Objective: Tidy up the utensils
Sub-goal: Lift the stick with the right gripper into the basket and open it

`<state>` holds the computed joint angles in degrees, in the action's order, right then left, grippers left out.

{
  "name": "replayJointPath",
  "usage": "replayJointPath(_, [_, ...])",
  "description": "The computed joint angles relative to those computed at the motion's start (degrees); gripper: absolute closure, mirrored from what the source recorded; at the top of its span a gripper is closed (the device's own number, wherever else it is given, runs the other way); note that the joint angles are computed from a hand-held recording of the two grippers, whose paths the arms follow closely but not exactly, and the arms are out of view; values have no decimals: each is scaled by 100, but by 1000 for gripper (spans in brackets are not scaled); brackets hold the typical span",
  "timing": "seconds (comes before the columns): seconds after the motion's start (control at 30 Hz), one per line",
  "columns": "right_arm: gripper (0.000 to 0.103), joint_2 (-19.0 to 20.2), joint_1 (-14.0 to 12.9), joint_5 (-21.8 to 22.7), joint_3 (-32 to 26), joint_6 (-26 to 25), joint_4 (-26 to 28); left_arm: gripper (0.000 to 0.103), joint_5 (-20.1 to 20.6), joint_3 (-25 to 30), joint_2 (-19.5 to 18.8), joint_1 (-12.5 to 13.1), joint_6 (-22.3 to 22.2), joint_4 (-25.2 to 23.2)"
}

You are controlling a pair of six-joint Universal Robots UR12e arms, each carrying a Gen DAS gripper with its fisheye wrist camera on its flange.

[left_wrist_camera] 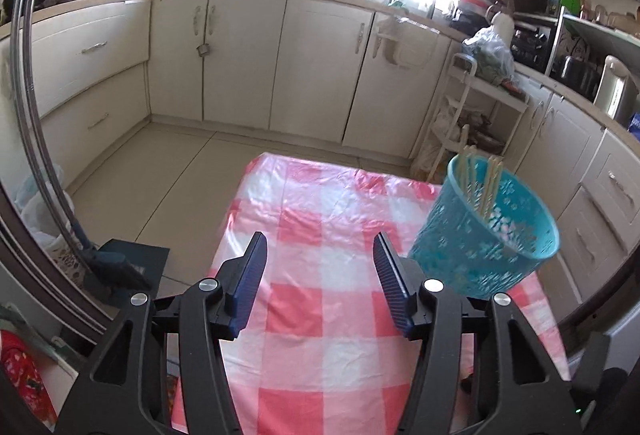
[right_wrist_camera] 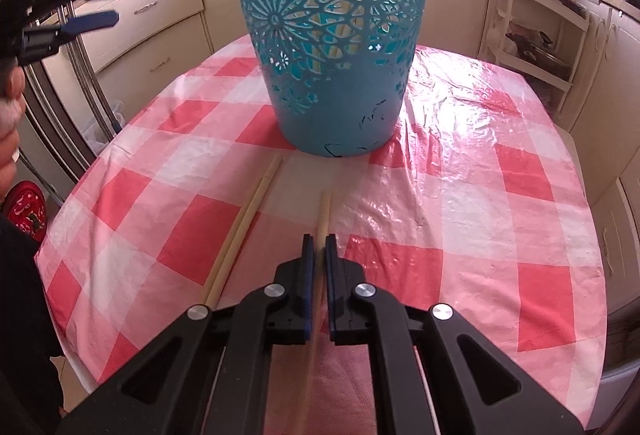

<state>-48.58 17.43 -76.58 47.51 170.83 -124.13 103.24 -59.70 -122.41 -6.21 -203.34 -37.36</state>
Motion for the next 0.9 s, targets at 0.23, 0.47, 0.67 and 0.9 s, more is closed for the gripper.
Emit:
replayJointPath(0.23, [97,-269,-234,951,218,495,-248,48,-96,67,-55,-15,185,-2])
replayJointPath(0.47, [97,-414,-407,1656,273,1010,-724,41,-21,180,-112,-43,167,-213])
replayJointPath(0.67, [97,-247,-497,2154,-138,1484,-1115,40,30,213,-144,-61,169,-301])
replayJointPath(0.9, [97,760,-429,2143,-2100,2061,-1277,37,-7,253,-169,-70,218,-388])
